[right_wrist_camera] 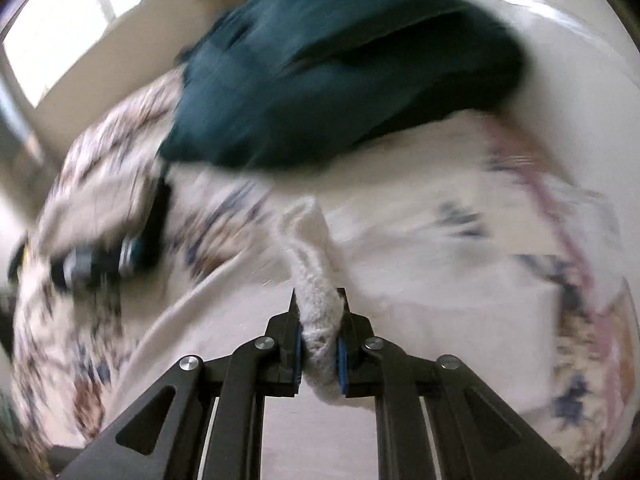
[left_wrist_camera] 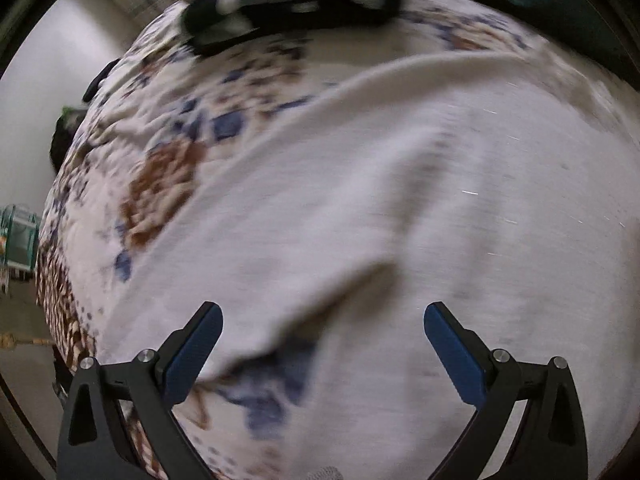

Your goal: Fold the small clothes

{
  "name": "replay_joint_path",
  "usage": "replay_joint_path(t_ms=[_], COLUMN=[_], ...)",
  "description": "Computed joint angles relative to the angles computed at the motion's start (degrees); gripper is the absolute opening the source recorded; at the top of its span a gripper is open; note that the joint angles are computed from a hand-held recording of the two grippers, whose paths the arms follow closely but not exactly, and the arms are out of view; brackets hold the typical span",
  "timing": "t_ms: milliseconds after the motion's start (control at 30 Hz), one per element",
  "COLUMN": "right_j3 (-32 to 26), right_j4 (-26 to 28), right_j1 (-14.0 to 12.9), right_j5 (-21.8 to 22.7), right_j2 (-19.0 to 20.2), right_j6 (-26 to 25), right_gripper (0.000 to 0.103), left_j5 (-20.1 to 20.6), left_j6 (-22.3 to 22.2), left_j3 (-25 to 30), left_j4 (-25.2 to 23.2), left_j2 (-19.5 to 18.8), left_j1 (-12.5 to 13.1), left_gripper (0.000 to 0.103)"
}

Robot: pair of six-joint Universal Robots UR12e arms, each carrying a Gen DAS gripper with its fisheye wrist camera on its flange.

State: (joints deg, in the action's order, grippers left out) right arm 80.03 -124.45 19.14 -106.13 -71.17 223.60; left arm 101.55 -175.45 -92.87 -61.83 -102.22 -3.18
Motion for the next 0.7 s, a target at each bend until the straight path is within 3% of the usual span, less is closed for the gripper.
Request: replay_joint_path(t_ms=[33,200,400,500,567,600,633,700], right_j3=[-1.7,-10.7,-18.1,-20.7,-18.3,-16.5,-13.4,-10.2], right_j4=[1.0,6.3,11.8,16.7,14.4,12.7,9.8,9.2], right_j1=[1.1,4.9,7.0,6.2,5.1,4.7,4.4,4.5], right_j5=[0.3,1.0,3.1,7.6,12.3,13.3,13.4,10.5], right_j2=[2.0,11.3,16.2,17.2,15.3,13.8,11.5,8.4], right_j6=[-0.9,-3.8,-5.6,-5.9,-4.6,-3.9,-2.6,-0.7], right_gripper=[0.013,0.013,0.013,0.017,0.033,0.057,0.073,0.081], left_j5=[0.2,-0.3,-1.3,-2.2,-3.2,-4.0,-4.7,-6.6], left_j6=[-1.2,-3.1,-3.7,-4.3,-5.1,-5.6,-6.1,-7.7], left_j3=[0.2,-0.7,-1.1,-1.2,-1.6,-1.9,-2.3,-3.2], left_j4=[-0.3,-1.6,-2.2,-2.4,-2.7,-3.4,-4.1,-6.3], left_j2=[-0.2,-0.1,-0.4,-0.1,0.8,1.7,2.5,4.3], left_j1=[-0.5,2.1,4.1,5.1,5.8,6.7,7.6,9.9], left_gripper=[0.103,0.103,0.103,0.103,0.103,0.103,0.103,0.103])
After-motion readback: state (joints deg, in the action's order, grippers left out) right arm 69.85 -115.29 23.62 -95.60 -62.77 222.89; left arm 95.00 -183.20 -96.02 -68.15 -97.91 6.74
